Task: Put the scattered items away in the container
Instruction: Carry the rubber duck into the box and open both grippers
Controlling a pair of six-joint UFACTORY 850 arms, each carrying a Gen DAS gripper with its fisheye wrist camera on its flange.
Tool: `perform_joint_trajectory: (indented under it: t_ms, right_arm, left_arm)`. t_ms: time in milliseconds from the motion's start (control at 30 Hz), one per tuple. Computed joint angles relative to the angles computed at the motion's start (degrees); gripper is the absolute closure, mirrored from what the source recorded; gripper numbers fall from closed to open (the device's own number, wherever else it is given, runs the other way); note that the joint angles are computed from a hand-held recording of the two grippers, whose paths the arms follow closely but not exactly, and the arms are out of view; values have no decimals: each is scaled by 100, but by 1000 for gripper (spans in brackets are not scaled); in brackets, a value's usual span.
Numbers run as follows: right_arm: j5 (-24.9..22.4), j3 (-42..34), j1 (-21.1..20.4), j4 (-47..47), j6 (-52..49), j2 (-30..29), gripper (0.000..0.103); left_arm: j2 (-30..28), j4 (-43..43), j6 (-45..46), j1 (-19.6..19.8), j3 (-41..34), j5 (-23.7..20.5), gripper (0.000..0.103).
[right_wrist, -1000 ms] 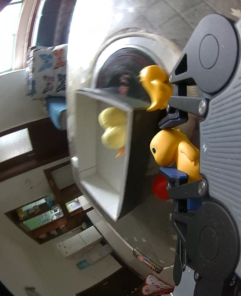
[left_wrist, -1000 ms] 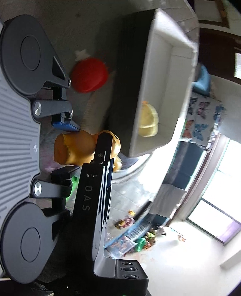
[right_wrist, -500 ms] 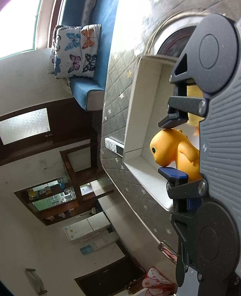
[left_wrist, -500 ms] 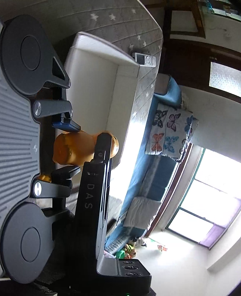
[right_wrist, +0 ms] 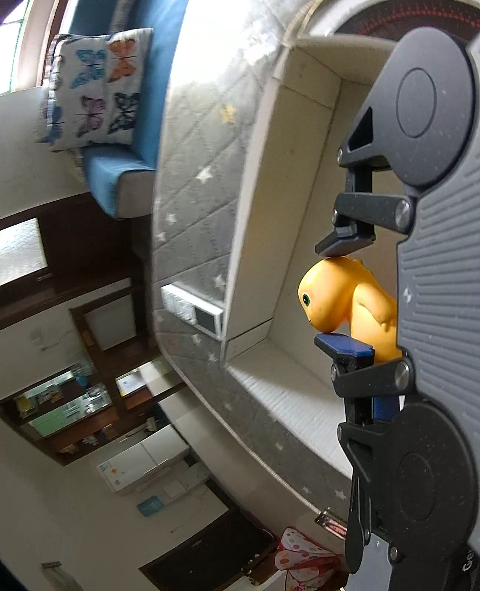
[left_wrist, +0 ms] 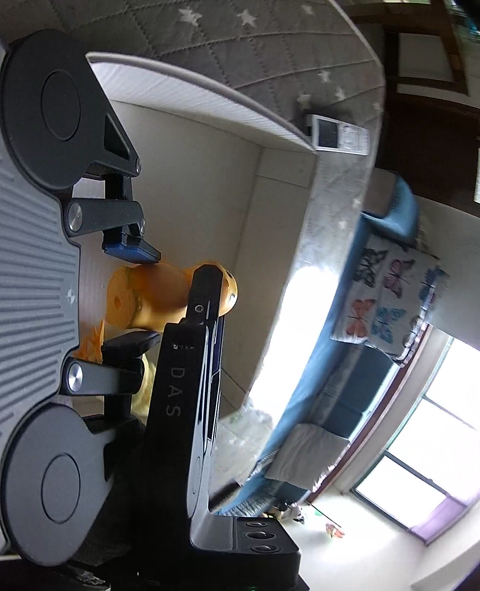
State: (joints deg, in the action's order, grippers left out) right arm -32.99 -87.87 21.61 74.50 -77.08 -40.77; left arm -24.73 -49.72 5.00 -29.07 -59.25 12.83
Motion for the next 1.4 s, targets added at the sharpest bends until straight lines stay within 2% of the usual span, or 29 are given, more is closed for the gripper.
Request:
perform_joint_trajectory:
  t_ms: [133, 267, 400, 633, 933, 1033, 1400]
  right_arm:
    - [54, -156, 46, -488, 489, -156, 58]
    - [24, -284, 66, -954, 950, -218, 58]
    - [-60, -414, 74, -1319, 1306, -260, 57]
    - [83, -287, 89, -1247, 1260, -139, 56]
    - [512, 556, 9, -33, -175, 552, 53]
    - [680, 976, -22, 552, -880, 882, 48]
    - [730, 2408, -271, 2339, -2966, 1940, 40]
  left_arm:
    - [-138, 105, -142, 106, -124, -277, 63]
    - [-85, -93, 59, 88, -91, -215, 63]
    - [-40, -858, 830, 39, -95, -132, 63]
    - [45, -1168, 1055, -15, -37, -22, 63]
    - [293, -1494, 1277, -266, 156, 306, 63]
    - [383, -1520, 1247, -379, 242, 414, 63]
    - [507, -2088, 1690, -884, 382, 659, 63]
